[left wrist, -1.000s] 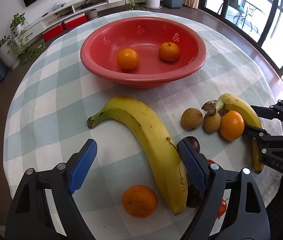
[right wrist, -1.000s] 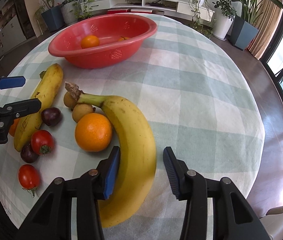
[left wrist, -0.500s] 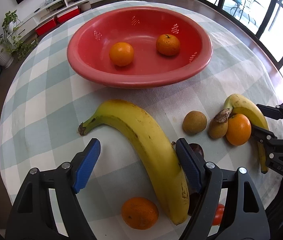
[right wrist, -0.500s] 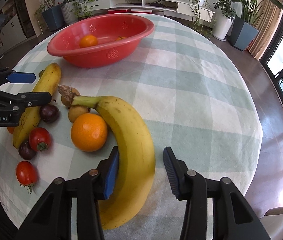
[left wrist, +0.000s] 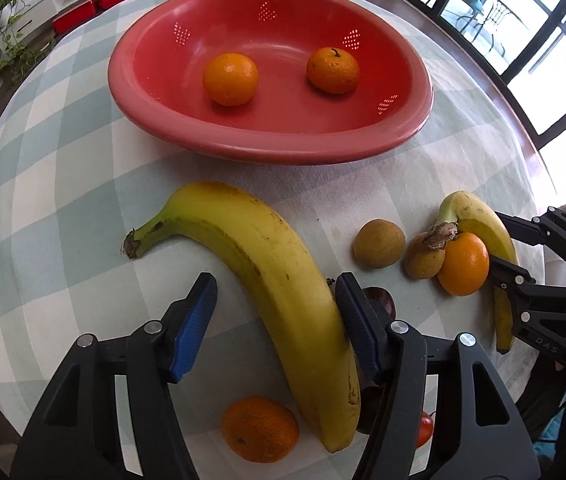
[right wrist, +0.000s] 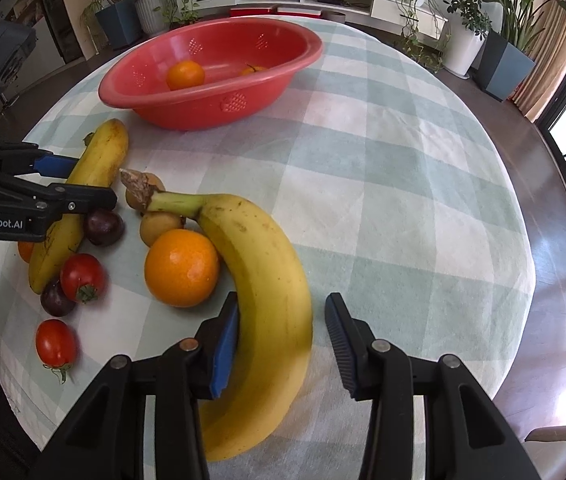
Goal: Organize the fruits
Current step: 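Grasp the long banana with the right tool while the left tool grasps the other banana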
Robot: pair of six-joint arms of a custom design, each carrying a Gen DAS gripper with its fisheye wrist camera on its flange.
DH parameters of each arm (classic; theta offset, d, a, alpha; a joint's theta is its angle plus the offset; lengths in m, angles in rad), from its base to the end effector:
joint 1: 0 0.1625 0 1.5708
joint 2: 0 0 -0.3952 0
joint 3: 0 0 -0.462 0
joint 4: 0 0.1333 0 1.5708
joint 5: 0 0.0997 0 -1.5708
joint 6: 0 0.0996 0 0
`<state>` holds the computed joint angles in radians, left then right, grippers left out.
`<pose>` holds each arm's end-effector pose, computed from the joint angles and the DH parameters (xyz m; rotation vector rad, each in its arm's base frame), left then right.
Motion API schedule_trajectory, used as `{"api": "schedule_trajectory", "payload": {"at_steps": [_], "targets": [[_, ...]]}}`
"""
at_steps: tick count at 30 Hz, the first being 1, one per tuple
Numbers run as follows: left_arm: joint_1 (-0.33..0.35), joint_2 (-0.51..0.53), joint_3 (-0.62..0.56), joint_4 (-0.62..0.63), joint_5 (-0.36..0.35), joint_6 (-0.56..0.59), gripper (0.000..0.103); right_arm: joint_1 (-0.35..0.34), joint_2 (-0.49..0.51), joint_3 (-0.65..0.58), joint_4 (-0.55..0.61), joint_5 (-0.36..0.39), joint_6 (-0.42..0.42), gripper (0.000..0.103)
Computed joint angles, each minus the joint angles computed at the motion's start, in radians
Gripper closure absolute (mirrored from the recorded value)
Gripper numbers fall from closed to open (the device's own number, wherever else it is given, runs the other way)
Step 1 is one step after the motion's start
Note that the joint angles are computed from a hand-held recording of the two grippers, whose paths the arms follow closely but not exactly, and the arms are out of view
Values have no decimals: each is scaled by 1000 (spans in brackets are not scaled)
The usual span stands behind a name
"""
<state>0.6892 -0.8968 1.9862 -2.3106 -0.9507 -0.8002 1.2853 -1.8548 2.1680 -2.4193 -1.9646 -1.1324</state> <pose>-0.2847 -0.4823 -0.0485 0.2392 2.4526 -0.2977 -0.0387 -0.4696 0.3713 0.9010 -2.3312 0.1953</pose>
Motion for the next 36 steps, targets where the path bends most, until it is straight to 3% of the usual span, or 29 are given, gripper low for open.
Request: {"api": "schedule_trajectory", "payload": {"at_steps": [2,6,8,13,36], "targets": [[0,2,-4,12,7,-2,41,1,-2,-4,24,3,2,67],[-1,-5,16,-28,15,9,43,3,0,-10,37,-1,10,67],[-5,-7,25,-59,7,28,56,2,2,-15,45,2,17,67],[-13,-2,22,-67,13,46,67,0,3,-17,47,7,21,68],[-53,-24,75,-158,-22,73,73,-25,-42,-22,70,60,26,68]]}}
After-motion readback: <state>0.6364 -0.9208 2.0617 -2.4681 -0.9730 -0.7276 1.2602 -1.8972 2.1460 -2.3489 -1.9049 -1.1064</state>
